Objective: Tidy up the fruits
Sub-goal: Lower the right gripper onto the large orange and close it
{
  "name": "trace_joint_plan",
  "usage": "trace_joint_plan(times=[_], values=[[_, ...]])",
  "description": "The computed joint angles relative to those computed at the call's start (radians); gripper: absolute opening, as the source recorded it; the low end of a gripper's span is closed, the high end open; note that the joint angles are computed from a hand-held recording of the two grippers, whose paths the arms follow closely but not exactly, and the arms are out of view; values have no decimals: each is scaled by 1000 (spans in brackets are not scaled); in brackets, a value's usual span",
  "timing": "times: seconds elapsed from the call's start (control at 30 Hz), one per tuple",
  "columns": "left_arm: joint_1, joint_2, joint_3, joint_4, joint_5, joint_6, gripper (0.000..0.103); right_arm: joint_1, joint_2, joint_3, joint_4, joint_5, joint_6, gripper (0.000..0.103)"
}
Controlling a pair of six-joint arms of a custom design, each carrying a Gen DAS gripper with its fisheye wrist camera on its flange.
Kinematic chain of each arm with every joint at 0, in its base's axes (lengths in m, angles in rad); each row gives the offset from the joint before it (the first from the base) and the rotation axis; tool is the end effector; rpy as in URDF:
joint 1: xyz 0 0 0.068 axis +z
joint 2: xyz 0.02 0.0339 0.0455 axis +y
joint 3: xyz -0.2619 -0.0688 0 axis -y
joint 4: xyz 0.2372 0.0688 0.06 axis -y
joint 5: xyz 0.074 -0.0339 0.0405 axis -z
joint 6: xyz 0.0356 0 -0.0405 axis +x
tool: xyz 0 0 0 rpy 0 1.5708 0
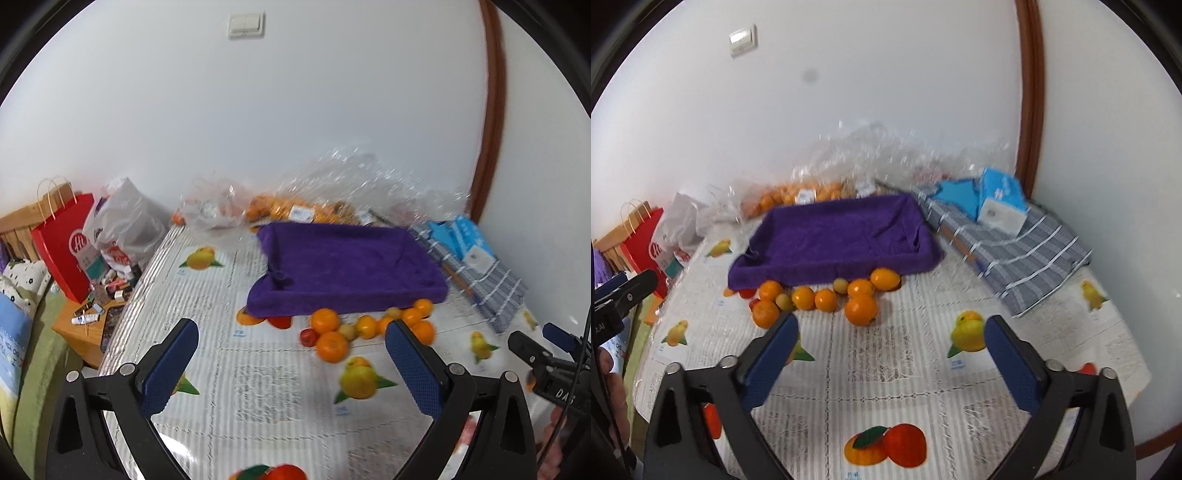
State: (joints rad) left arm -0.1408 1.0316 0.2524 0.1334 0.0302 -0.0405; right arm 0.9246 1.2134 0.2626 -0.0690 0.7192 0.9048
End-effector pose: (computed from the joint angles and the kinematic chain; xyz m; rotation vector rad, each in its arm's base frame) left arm 0.1820 -0.0269 0.1483 0.1279 2.2158 -0.1335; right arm 0.1198 0.1198 0.1148 0.2172 2.2562 -0.0120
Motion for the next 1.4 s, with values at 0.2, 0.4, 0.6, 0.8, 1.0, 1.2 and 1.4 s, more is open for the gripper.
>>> trace_joint_plan(times=[0.2,0.4,0.6,0.8,1.0,1.2,1.4], values=[[92,470,24,363,45,66,98,-226,411,-2,474,-236,-210,74],[155,800,136,469,76,110,95,-314,743,88,741,-325,-303,66],[181,938,189,508,101,156,95,-378,882,169,823,-400,-367,65],[219,1028,248,483,171,162,95,-411,956,227,850,-415,-401,60],[203,1028,232,515,154,163,94,-402,974,266,815,-410,-435,44],[181,966,217,482,247,180,84,-409,971,216,882,-435,-457,43],[83,974,277,457,142,164,81,-431,961,123,982,-423,-481,43]])
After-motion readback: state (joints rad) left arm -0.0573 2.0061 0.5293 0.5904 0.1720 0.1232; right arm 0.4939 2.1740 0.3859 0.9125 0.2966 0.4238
